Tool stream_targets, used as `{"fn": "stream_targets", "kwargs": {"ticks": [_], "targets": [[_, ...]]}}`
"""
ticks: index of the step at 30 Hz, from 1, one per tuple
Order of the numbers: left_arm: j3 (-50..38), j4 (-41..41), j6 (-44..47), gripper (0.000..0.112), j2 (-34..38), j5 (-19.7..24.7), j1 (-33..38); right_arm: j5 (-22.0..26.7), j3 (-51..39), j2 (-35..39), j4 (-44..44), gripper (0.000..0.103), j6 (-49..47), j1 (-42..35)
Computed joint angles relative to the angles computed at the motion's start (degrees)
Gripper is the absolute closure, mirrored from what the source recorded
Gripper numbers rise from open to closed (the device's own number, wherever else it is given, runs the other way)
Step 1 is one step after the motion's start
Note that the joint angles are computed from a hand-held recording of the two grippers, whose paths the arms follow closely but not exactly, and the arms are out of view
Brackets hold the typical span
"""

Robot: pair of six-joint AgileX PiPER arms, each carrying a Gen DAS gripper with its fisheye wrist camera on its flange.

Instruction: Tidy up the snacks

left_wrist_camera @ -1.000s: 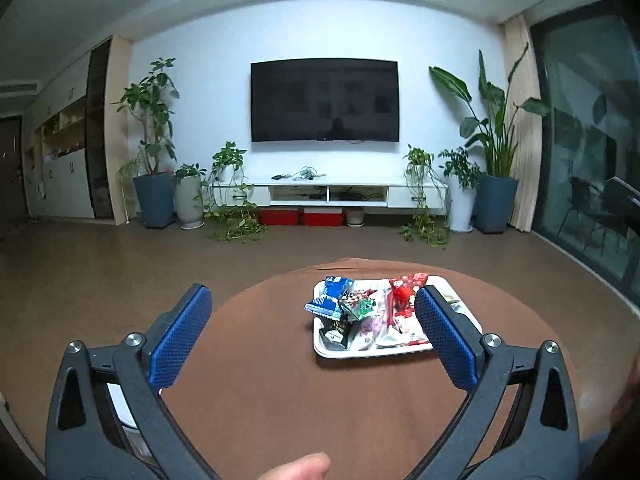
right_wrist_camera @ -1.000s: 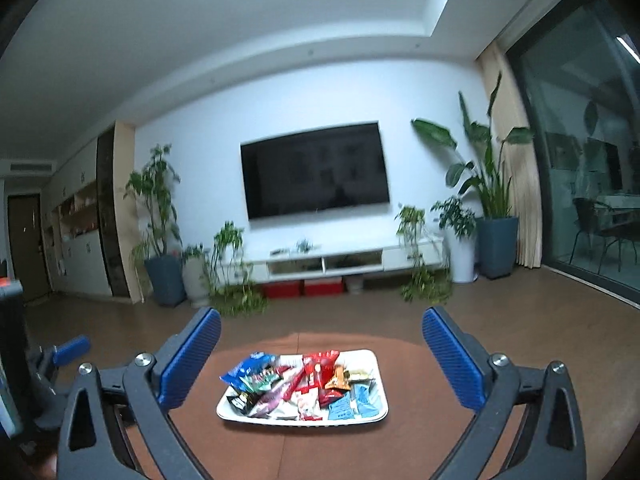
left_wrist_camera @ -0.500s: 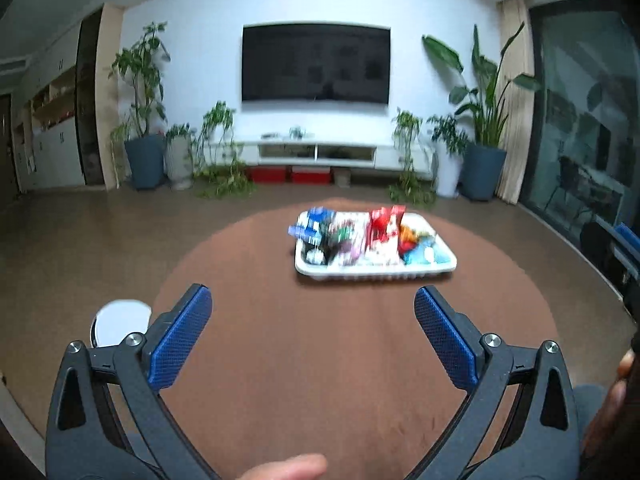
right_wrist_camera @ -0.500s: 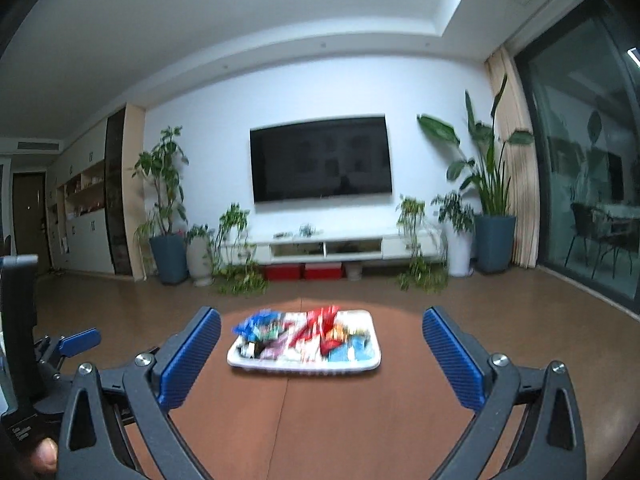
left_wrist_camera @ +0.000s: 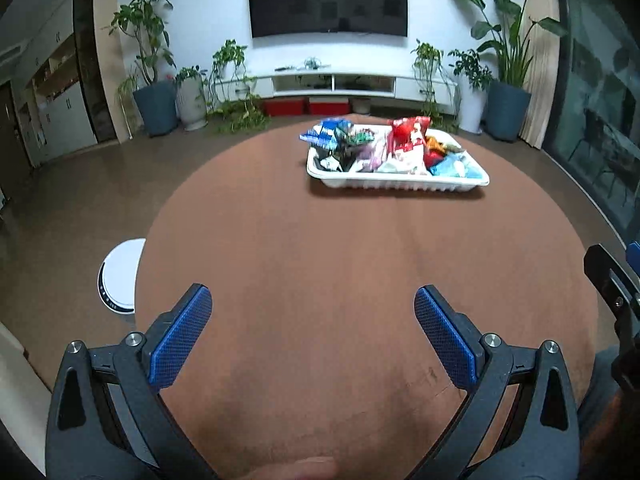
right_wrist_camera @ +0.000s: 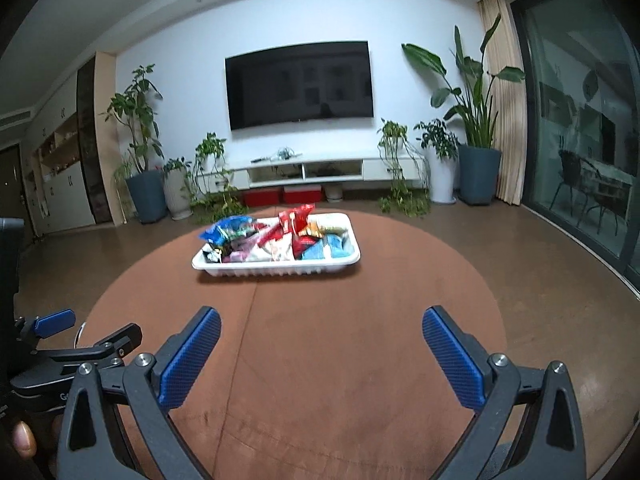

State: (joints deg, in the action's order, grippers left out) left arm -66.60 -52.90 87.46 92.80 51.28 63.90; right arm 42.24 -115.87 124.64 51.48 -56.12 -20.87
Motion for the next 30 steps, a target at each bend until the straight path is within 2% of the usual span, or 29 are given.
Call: {"fn": "stream_targets", "kwargs": {"ticks": [10, 30], "targets": [[-1.78, 2.46, -2.87, 0.009, 2.92, -1.69, -2.09, 3.96, -3.85, 3.24, -4.88, 0.0, 3.61, 0.71], [-2.2, 2.66, -2.25, 0.009, 3.1, 0.2, -1.38, 6.56, -4.49, 3.39, -9.6, 0.0, 6.87, 1.85]]}}
